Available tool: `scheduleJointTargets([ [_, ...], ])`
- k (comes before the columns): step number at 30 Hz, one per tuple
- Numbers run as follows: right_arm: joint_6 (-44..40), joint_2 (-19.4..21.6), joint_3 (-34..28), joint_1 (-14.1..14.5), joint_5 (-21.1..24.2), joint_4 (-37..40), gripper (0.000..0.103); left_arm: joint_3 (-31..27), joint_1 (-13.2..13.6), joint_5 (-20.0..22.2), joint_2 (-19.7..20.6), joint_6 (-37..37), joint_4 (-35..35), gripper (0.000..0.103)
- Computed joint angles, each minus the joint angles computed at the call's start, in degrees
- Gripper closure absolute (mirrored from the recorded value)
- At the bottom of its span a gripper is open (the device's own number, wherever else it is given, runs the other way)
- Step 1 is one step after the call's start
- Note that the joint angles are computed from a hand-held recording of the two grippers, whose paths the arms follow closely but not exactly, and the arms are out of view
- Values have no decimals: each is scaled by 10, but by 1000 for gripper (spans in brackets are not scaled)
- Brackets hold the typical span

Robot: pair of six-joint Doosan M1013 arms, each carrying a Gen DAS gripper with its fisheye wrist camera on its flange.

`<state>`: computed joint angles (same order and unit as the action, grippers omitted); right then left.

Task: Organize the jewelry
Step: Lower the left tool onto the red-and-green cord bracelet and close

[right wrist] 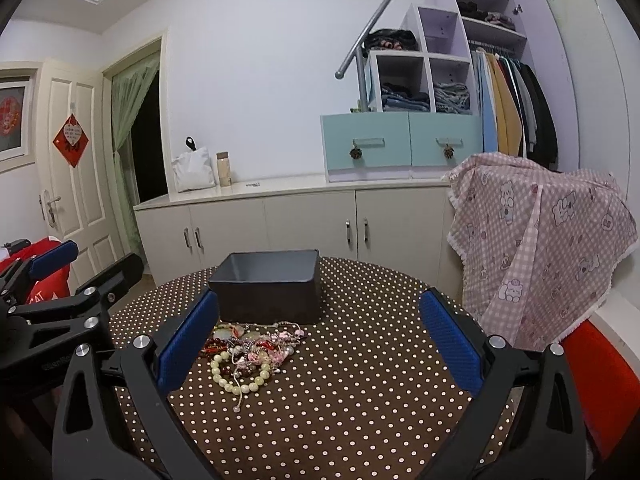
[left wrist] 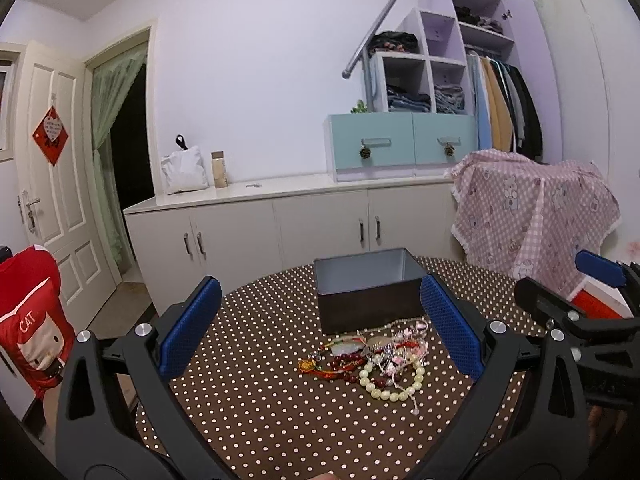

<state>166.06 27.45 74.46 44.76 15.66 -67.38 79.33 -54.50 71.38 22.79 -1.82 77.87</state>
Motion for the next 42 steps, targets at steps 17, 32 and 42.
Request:
scheduleJointTargets([
  [17,-268,21,-21,-21,19,310,7,27,58,-97,-18,28,-231,6],
  [32,-382,48,-67,-27,93,416,7,4,107,-166,-3,116,-351,52],
  [42,-414,57,-84,-27,121,447,7,-43,119,-119,29,205,-401,84],
])
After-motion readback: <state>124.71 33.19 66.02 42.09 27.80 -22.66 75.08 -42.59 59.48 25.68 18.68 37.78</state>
